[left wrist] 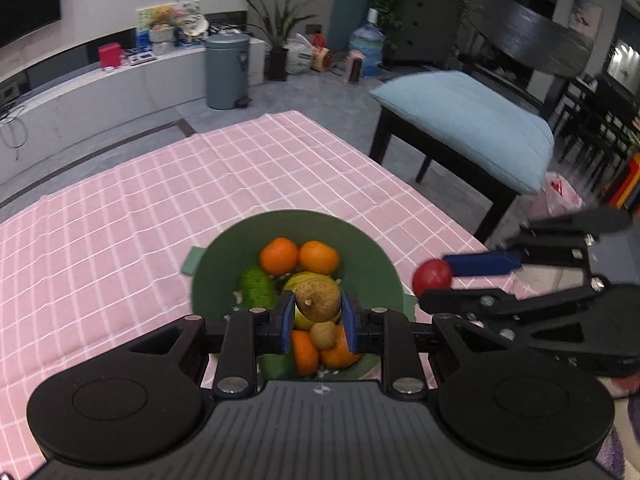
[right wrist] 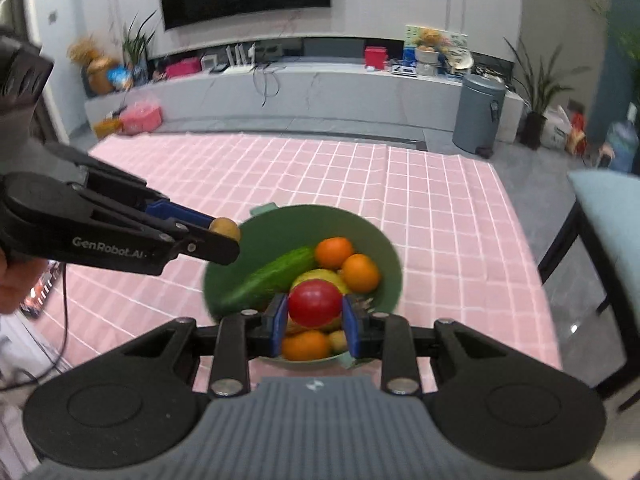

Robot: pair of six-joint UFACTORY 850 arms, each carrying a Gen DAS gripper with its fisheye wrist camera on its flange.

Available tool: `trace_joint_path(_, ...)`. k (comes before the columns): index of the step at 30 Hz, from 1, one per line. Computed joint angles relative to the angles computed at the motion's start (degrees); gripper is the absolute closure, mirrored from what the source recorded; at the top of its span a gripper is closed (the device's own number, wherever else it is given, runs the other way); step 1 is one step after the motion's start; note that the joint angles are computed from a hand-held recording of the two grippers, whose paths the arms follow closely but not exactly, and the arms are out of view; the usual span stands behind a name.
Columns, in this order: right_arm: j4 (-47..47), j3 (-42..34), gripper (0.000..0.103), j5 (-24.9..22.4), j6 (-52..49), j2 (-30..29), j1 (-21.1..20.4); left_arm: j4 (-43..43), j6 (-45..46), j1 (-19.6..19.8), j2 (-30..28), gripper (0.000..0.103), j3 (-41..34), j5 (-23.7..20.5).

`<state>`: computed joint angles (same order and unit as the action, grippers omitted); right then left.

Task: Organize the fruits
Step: 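Carry plum with right tool over colander while left tool carries kiwi there, then open right tool releasing plum into colander while left tool releases kiwi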

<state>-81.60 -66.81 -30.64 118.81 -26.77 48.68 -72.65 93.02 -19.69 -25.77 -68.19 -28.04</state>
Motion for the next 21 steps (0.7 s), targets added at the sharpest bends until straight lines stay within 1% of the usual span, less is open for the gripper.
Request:
trace_joint_path(4, 0.7, 0.2, 0.077, 5.2, -7.2, -0.2, -3.3, 4.2, -2.4, -1.6, -2.7, 0.076, -2.3, 0.4)
trace_joint_path(7, 5.5, -0.8, 0.077, 6.8, -18.2, -1.6, -5.2, 8.6, -6.0, -2.6, -4.8, 0.075, -3.9, 1.7)
trace_joint_path(10, 8.6, -1.5, 0.077, 9.2, -24.9, -2.9, -7.2, 12.2, -8.6, -3.2, -6.7, 0.076, -5.5, 1.9)
trace_joint_path(13, 15.2, -3.3, 0.077, 10.5, -34.2, -4.5, -8.5, 15.0, -10.8, -3.7, -8.3, 0.075, -6.9, 1.6)
trace_joint_path(16, 20.4, -4.8, 0.077, 10.5, -42.4, -6.0, -9.2, 17.6, -12.7, -4.0, -9.8, 0.075, -8.2, 1.6)
trace_joint_path(19, 22.4, -5.6, 0.077, 11.2, -46.7, -6.6, -9.6, 19.1, -14.1, -4.2, -10.9, 0.075, -9.1, 1.7)
trace_joint_path(21, 25.7, -6.6, 0.077, 11.8, -51.2, -7.3, -10.1, 19.2, -14.4, -4.3, -11.5, 0.075, -9.7, 1.5)
